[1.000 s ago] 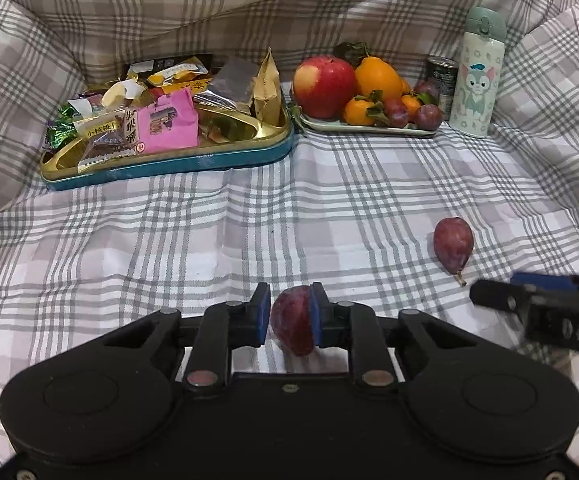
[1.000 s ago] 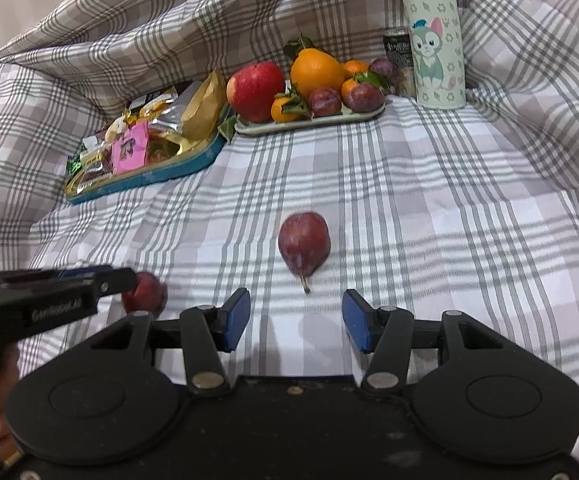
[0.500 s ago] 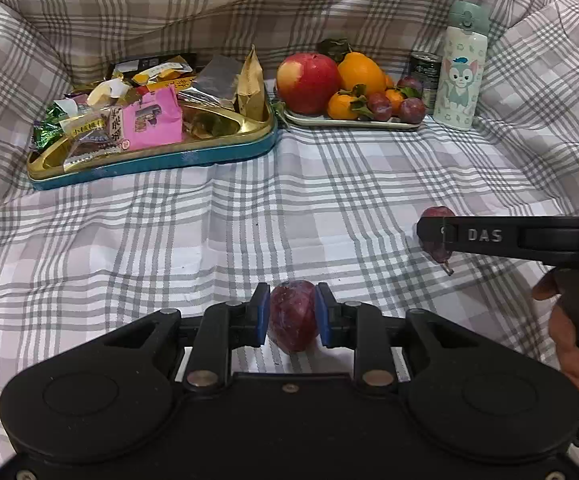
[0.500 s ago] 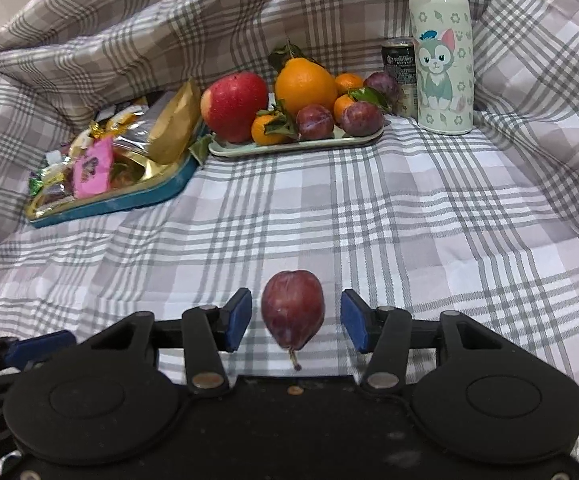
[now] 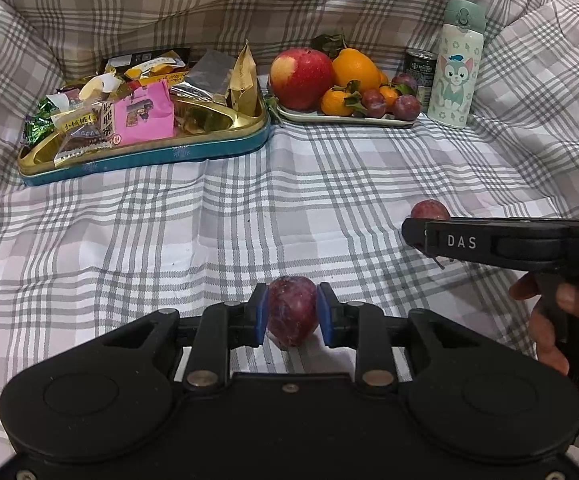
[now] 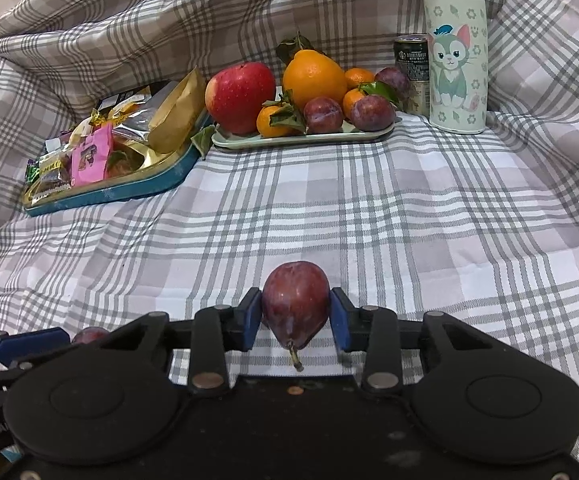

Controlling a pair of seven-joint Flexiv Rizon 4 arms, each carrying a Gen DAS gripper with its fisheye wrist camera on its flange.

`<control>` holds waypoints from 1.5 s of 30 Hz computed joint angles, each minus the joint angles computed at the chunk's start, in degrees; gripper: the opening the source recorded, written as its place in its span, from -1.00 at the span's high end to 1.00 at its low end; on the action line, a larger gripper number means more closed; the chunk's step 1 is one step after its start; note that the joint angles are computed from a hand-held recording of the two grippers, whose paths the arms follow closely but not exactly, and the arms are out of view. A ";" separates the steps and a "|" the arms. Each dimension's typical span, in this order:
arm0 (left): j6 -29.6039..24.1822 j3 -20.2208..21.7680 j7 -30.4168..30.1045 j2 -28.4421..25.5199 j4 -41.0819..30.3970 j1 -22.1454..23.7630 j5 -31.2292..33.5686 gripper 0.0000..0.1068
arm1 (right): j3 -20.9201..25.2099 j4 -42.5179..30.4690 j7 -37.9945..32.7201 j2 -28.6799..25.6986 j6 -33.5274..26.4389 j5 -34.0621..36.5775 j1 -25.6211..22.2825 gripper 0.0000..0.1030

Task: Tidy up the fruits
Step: 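Close the right tool on the pear-shaped red plum while the left tool holds its plum, then carry both held plums over the gold tray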

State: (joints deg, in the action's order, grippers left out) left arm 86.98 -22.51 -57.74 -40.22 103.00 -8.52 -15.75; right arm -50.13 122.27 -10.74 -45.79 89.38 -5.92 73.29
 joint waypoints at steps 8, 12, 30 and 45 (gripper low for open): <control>0.64 1.46 -1.11 0.04 -0.04 -1.21 0.72 0.24 | 0.43 -0.63 -0.13 -0.29 -0.04 -0.33 -0.85 0.24; -0.18 2.61 -1.76 -0.03 -0.58 -2.11 0.96 0.15 | -0.10 -0.53 -0.64 -0.86 0.49 -0.34 -0.46 0.25; -6.51 2.85 -3.32 -1.21 -2.68 -2.21 -2.88 0.11 | -0.78 0.08 -3.27 -1.38 1.22 2.15 0.84 0.26; -6.78 2.63 -4.47 -1.61 -3.23 -2.20 -4.26 0.12 | -0.02 -0.17 -3.91 -0.64 0.65 1.44 0.00 0.26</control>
